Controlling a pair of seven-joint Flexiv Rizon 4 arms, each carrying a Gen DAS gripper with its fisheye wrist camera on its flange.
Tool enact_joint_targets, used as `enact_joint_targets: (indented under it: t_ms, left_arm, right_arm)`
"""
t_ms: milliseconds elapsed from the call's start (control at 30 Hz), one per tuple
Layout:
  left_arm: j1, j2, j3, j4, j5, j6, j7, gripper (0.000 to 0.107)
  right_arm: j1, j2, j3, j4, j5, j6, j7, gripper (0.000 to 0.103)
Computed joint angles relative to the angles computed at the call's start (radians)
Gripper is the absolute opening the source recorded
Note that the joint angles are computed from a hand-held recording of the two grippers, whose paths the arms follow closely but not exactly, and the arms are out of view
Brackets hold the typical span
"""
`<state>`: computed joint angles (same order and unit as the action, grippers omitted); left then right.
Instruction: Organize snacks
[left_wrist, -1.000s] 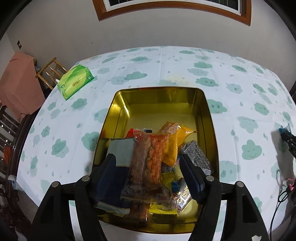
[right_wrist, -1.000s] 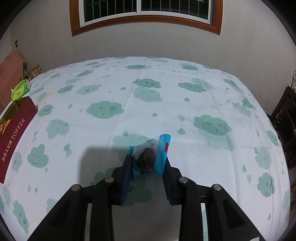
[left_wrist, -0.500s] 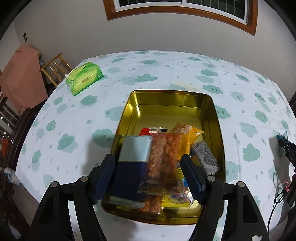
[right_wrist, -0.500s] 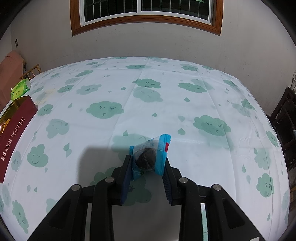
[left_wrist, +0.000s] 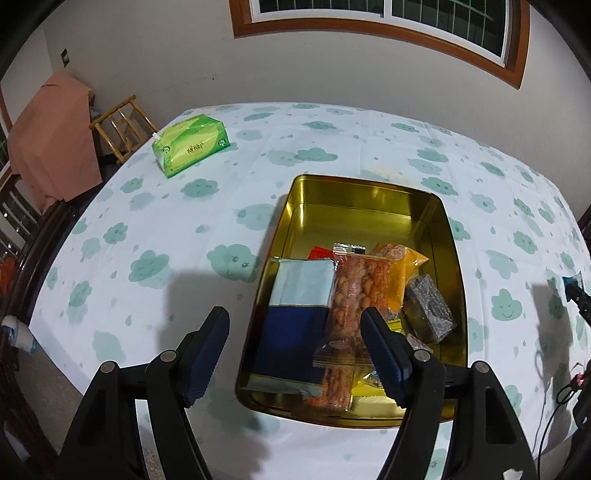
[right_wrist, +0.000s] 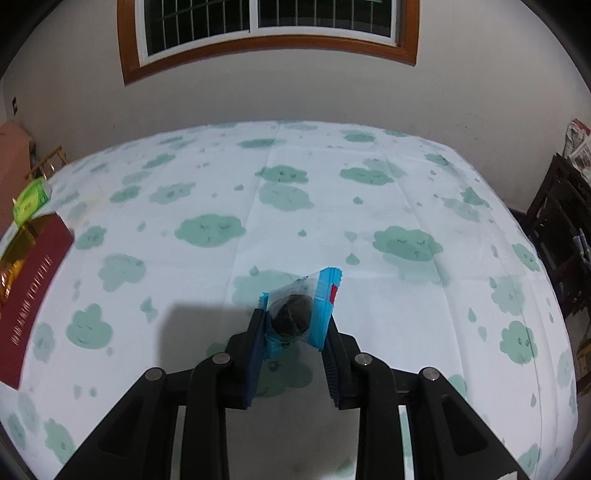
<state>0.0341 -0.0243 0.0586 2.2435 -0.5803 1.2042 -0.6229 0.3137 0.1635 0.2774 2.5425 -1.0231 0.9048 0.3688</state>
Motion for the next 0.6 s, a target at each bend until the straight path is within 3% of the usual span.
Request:
enact_joint_targets:
  t_ms: [200, 433, 600]
  left_arm:
    - [0.005, 0.002, 0.005, 0.009, -0.038, 0.017, 0.032, 0.075]
    - [0.024, -0.006, 0.013, 0.004, -0.032, 0.009, 0.038, 0.075]
    - [0.042, -0.012, 0.019, 0.002, -0.039, 0.004, 0.059, 0.075]
  right_arm:
    - [0.022, -0.011, 0.014, -0.068, -0.043, 0.037, 0.003, 0.029]
    - [0.101, -0.195, -0.013, -0.27, -0.2, 0.156, -0.021, 0.029]
    - [0.178, -0.318, -0.049, -0.414, -0.242, 0.216, -0.082, 0.029]
